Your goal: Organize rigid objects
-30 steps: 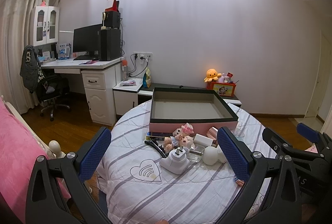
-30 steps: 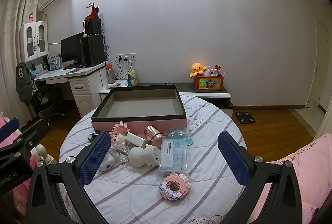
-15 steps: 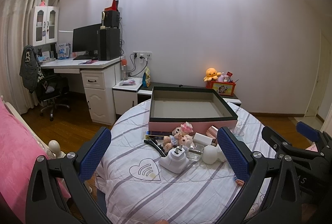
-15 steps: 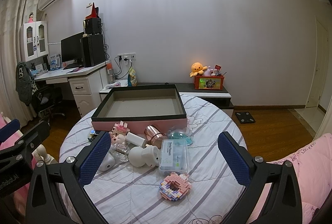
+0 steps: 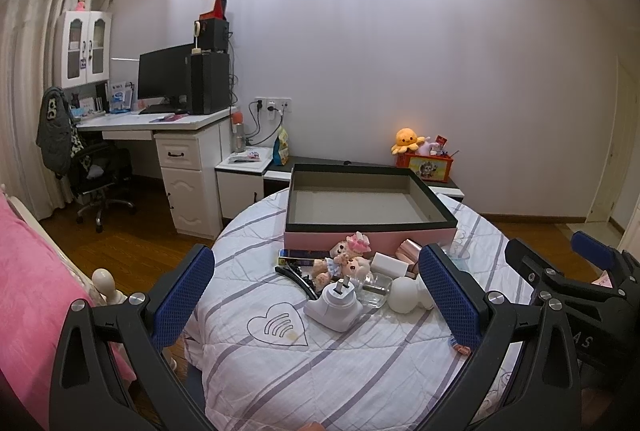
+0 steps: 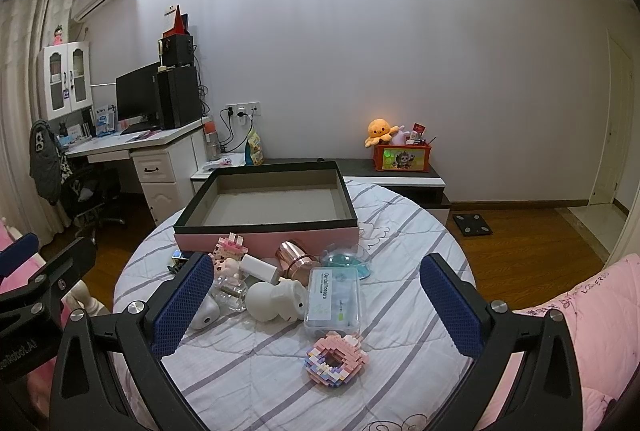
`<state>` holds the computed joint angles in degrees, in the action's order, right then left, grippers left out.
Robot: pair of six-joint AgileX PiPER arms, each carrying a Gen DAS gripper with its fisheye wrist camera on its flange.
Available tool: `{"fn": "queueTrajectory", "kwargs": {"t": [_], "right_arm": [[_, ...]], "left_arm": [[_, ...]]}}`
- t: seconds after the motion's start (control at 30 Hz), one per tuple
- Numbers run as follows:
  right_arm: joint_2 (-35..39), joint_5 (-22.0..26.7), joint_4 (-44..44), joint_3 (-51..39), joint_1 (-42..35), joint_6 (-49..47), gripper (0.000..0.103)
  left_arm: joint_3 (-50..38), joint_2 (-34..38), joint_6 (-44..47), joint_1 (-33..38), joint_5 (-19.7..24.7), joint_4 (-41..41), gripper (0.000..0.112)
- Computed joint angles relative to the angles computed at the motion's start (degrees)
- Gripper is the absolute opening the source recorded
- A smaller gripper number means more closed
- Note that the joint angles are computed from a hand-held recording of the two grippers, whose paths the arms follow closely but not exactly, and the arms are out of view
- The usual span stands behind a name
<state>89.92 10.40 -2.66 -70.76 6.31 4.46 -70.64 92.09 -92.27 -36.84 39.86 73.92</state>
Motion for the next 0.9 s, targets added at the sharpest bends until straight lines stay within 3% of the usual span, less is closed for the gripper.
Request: {"fn": "queueTrajectory", "kwargs": {"t": [0.33, 0.57, 0.9], "right_arm": [[3.6, 1.8, 6.2, -1.2, -3.2, -6.5, 0.103], [8.3, 4.8, 17.5, -2.5, -6.1, -18.9, 0.103], [16.8, 10.8, 23.8, -6.1, -7.6, -27.0, 0.103]], "left_arm": [[1.5, 3.3, 0.8, 3.5, -4.6, -2.7, 0.103], [0.6, 7.5, 4.9, 5.7, -8.0, -7.7, 0.103], [-7.6, 17.4, 18.3, 9.0, -10.1, -20.6, 0.103]]}}
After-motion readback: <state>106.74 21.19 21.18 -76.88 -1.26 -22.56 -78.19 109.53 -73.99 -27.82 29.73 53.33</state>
